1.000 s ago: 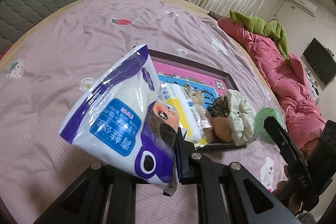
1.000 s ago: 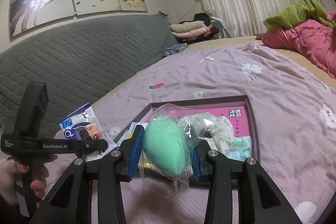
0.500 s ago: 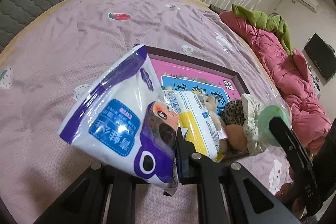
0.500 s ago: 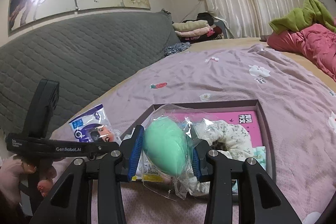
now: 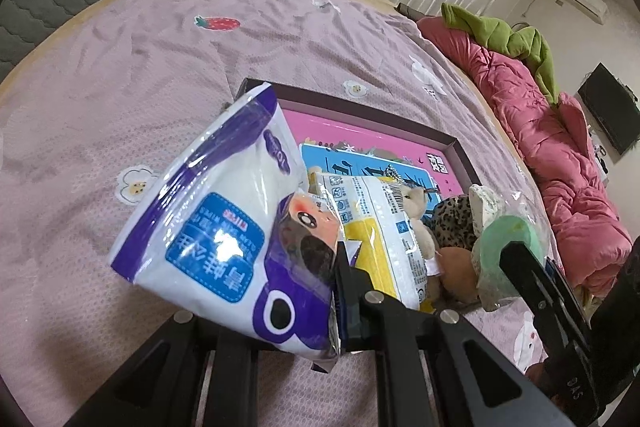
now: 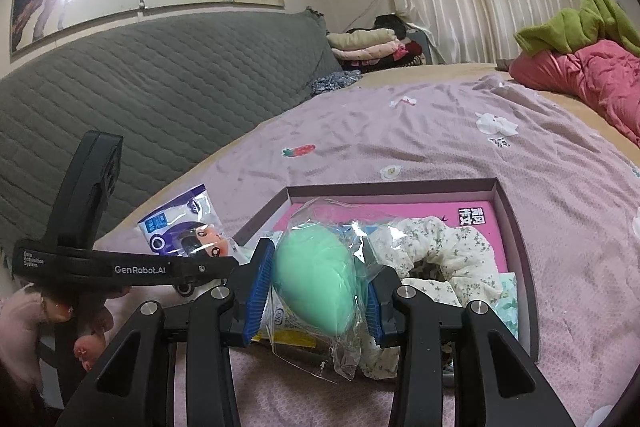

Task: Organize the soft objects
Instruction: 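Lift the wipe pack and mint sponge and carry both over the tray, then lower the purple wipe pack into the tray with left tool while right tool lowers the sponge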

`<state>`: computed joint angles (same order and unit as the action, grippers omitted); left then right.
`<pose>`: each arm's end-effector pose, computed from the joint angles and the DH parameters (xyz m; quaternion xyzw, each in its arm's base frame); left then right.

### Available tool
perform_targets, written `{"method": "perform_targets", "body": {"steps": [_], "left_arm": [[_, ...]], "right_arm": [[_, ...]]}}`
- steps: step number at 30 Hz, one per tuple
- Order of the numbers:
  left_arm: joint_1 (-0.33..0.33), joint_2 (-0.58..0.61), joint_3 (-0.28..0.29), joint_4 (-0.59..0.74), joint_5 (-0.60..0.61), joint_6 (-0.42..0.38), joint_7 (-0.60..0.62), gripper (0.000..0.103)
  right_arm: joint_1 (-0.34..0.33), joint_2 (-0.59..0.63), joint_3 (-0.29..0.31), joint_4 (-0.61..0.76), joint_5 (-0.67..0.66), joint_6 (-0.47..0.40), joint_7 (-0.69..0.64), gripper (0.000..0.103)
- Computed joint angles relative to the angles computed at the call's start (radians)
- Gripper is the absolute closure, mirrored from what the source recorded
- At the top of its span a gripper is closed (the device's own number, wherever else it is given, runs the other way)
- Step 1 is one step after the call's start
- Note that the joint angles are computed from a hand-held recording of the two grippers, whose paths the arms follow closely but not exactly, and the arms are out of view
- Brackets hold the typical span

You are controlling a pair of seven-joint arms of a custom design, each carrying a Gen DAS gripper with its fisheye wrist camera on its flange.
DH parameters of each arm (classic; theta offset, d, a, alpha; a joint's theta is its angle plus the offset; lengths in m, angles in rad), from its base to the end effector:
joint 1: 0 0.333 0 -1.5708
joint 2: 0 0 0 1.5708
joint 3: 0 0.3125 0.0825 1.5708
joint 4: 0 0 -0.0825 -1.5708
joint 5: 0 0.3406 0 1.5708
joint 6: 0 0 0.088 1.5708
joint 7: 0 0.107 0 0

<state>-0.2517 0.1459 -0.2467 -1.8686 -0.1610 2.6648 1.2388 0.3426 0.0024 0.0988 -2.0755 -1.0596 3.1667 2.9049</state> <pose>0.5367 -0.2771 0.5286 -0.6566 0.6791 -0.3247 0.0464 0.4492 0.2996 0.5399 -0.6592 0.5503 -0.2037 0.4702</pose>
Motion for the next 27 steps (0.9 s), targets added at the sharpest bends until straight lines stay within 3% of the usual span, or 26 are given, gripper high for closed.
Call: {"method": "perform_targets", "body": {"steps": [11, 14, 16, 19, 27], "left_arm": [[-0.002, 0.039, -0.008, 0.051, -0.005, -0.037, 0.040, 0.088], [0.001, 0.052, -0.011, 0.070, -0.018, -0.052, 0.061, 0.088], [0.006, 0.057, -0.014, 0.077, -0.033, -0.060, 0.082, 0.088], [0.009, 0.063, -0.016, 0.083, -0.050, -0.062, 0.100, 0.087], [0.019, 0.087, -0.014, 0.107, -0.076, -0.059, 0.117, 0.086]], "right_arm": [[-0.016, -0.013, 0.001, 0.047, -0.286, -0.054, 0.279, 0.061], [-0.018, -0.002, 0.000, 0.036, -0.186, -0.047, 0.184, 0.061], [-0.015, 0.013, 0.002, 0.016, -0.019, -0.038, 0.032, 0.061], [0.002, 0.026, 0.004, 0.003, 0.129, -0.065, -0.113, 0.061], [0.058, 0.061, -0.017, 0.024, 0.187, -0.161, -0.212, 0.060]]}}
